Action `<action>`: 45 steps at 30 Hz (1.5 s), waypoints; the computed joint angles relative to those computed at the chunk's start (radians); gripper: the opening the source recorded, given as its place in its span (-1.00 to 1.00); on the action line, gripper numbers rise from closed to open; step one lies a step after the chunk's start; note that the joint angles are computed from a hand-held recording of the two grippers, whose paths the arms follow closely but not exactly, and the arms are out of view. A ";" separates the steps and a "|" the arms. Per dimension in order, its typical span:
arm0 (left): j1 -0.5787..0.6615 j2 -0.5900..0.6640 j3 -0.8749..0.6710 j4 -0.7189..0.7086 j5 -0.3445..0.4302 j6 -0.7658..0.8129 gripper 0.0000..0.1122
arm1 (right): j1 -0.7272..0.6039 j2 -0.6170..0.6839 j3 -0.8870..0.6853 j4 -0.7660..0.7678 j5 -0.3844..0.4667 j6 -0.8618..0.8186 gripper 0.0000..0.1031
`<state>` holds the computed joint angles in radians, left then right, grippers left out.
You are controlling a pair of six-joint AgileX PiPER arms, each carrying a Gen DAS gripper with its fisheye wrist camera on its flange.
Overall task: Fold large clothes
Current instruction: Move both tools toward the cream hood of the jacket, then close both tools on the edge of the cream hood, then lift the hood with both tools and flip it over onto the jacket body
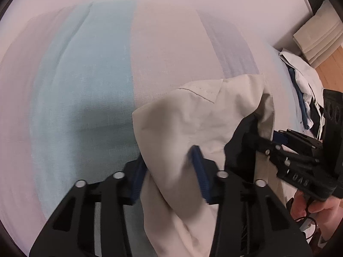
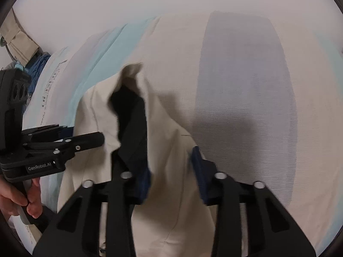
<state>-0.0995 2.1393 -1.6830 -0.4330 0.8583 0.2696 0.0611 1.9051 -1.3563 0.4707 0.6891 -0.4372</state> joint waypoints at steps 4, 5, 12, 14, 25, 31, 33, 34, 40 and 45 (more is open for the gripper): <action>0.004 -0.039 0.052 -0.015 -0.028 0.025 -0.66 | -0.024 -0.009 -0.002 0.025 0.017 -0.035 -0.75; 0.006 -0.052 0.068 -0.031 -0.040 0.033 -0.74 | -0.020 -0.028 0.015 0.015 0.000 -0.033 -0.77; 0.042 -0.265 0.315 -0.198 -0.178 0.213 -0.85 | -0.031 -0.194 0.160 0.053 -0.087 -0.109 -0.84; 0.052 -0.320 0.358 -0.228 -0.179 0.242 -0.85 | -0.026 -0.275 0.231 0.048 -0.125 -0.129 -0.84; 0.019 -0.712 0.668 -0.215 -0.268 0.262 -0.86 | -0.030 -0.620 0.413 -0.068 -0.074 -0.103 -0.84; -0.078 -0.934 0.846 -0.068 -0.330 0.122 -0.86 | 0.018 -0.780 0.500 -0.163 -0.028 -0.003 -0.84; -0.121 -0.997 0.891 -0.006 -0.342 0.042 -0.86 | -0.002 -0.853 0.544 -0.170 -0.001 -0.013 -0.84; -0.149 -1.031 0.914 0.038 -0.351 -0.016 -0.86 | -0.018 -0.881 0.561 -0.158 0.018 -0.025 -0.84; -0.343 -1.210 1.046 0.385 -0.361 -0.456 -0.86 | -0.073 -1.099 0.686 -0.158 0.111 -0.049 -0.84; -0.602 -1.346 1.148 0.754 -0.281 -0.956 -0.86 | 0.029 -1.280 0.780 -0.289 0.169 0.093 -0.84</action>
<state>-0.7018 0.7933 -0.5345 0.3210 0.5771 -0.6865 0.0902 0.6252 -0.5766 0.1816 0.8582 -0.3444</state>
